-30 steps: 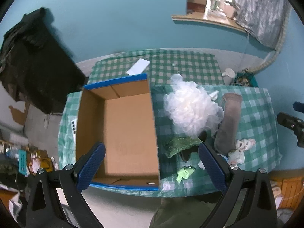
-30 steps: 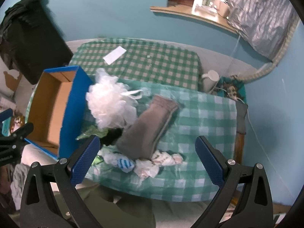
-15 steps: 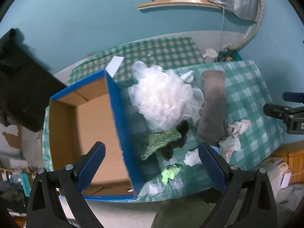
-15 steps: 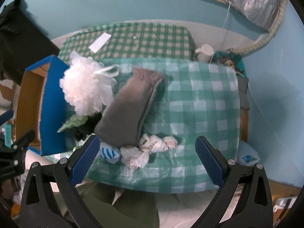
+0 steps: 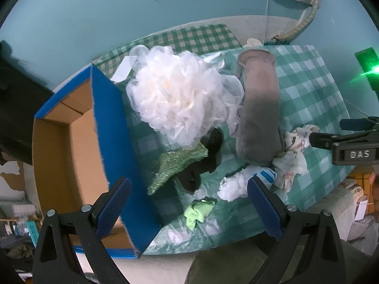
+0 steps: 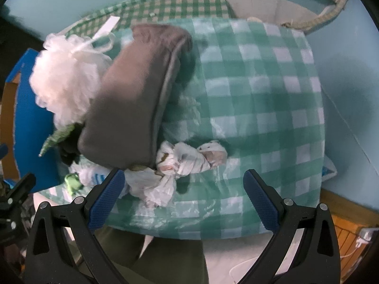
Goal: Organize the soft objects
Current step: 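Move both grippers over the pile toward the white plastic-wrapped bundles, then grasp the white plastic bundles with the right gripper while the left gripper grasps the blue-striped bundle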
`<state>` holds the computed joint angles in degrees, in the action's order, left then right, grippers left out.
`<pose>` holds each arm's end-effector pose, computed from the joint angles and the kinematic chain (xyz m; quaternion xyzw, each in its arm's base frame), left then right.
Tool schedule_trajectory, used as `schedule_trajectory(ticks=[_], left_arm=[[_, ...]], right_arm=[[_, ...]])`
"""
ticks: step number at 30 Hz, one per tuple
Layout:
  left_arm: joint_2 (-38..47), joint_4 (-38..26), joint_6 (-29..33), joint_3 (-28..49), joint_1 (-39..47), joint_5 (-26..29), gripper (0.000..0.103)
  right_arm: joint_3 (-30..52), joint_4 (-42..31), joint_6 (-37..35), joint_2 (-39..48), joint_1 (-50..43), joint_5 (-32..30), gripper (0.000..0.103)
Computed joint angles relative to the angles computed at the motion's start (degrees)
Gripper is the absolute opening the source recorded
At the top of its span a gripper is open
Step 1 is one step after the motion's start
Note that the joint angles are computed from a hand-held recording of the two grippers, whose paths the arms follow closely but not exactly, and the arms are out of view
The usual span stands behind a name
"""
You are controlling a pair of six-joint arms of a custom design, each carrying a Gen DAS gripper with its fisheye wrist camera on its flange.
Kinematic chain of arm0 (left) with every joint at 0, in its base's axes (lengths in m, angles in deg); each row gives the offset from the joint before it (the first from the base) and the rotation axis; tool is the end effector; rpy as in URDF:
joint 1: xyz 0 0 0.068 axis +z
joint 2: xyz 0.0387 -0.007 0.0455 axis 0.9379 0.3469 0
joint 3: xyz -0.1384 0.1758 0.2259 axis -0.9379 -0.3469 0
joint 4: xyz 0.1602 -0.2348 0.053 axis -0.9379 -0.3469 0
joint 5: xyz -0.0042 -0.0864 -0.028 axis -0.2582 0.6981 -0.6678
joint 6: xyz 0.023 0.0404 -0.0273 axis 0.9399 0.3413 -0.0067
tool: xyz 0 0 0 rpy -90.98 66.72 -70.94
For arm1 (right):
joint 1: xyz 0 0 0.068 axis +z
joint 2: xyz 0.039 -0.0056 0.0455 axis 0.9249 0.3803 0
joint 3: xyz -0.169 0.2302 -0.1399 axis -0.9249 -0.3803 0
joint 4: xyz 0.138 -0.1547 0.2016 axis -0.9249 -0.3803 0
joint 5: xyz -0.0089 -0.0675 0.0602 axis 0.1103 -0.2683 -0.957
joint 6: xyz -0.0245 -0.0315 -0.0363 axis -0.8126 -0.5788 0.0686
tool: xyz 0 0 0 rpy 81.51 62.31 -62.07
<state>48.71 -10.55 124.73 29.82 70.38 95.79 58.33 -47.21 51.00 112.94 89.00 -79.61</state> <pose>0.3510 0.0002 0.2766 0.4457 0.8869 0.0005 0.1213 0.2660 0.1063 0.2715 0.3458 0.9368 0.0506 0.0138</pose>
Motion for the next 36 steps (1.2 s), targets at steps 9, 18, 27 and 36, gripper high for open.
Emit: schedule_trajectory(ticks=[9,18,27,36], left_arm=[[-0.39,3.71,-0.2,-5.21,-1.81,-2.0,0.099],[-0.63,6.33,0.54,-9.32,-2.87,-4.18,0.099],[-0.5,6.95,0.58,-10.75,-3.5,-4.37,0.099],[0.56,5.61,0.04,-12.11,-5.05,-2.95,0.099]], right_arm=[[-4.34,5.39,1.88,1.97,-0.03,-2.45,0.1],[-3.97,8.25,2.01,6.32,1.02,-3.5,0.1],[-1.34,6.53,-5.32,11.02,1.75,-2.51,0.073],[-2.85,3.79,-7.88,8.7,3.82,0.04,0.062]])
